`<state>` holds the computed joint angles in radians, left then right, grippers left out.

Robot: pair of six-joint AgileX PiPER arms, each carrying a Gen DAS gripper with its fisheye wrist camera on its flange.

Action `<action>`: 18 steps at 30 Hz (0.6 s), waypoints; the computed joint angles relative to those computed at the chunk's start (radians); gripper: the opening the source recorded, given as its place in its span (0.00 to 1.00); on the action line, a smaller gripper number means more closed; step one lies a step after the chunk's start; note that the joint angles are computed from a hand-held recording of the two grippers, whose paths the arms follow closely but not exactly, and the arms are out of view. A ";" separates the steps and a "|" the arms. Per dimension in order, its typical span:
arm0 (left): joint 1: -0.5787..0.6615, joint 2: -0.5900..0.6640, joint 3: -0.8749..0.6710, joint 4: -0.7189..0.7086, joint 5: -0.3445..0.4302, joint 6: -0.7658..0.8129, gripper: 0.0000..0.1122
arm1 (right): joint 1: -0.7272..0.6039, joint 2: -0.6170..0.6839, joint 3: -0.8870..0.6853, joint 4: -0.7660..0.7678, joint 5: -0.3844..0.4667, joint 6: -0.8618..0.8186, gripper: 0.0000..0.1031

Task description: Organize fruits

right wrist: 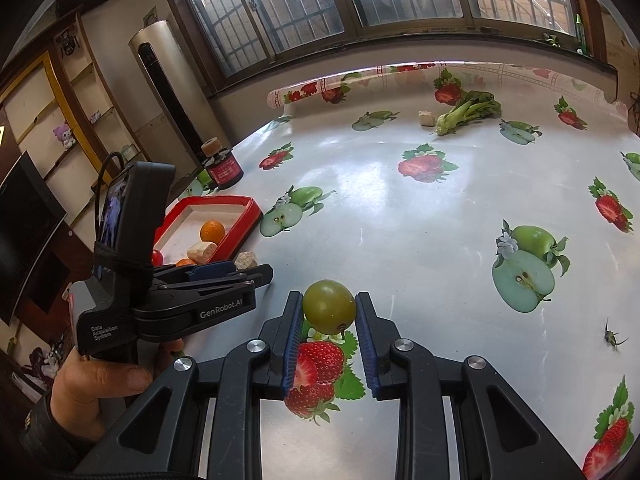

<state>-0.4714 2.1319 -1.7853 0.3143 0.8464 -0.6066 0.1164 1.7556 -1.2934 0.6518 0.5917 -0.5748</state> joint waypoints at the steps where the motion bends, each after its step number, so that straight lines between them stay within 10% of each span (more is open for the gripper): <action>1: -0.004 0.008 -0.010 0.019 0.000 -0.008 0.41 | 0.001 0.001 0.001 -0.001 0.000 0.000 0.27; 3: 0.000 0.017 -0.022 0.013 -0.006 0.003 0.40 | 0.001 -0.001 0.004 -0.002 -0.001 0.003 0.27; 5: 0.017 -0.005 0.012 -0.055 -0.052 0.055 0.19 | 0.002 -0.007 0.009 -0.007 -0.004 0.008 0.27; 18: 0.002 -0.294 0.406 -0.151 -0.250 0.108 0.19 | 0.031 -0.062 0.070 -0.027 -0.023 0.040 0.26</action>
<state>-0.4699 1.8378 -1.3789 0.1630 0.5960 -0.4981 0.1478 1.6935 -1.2235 0.6248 0.5684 -0.5346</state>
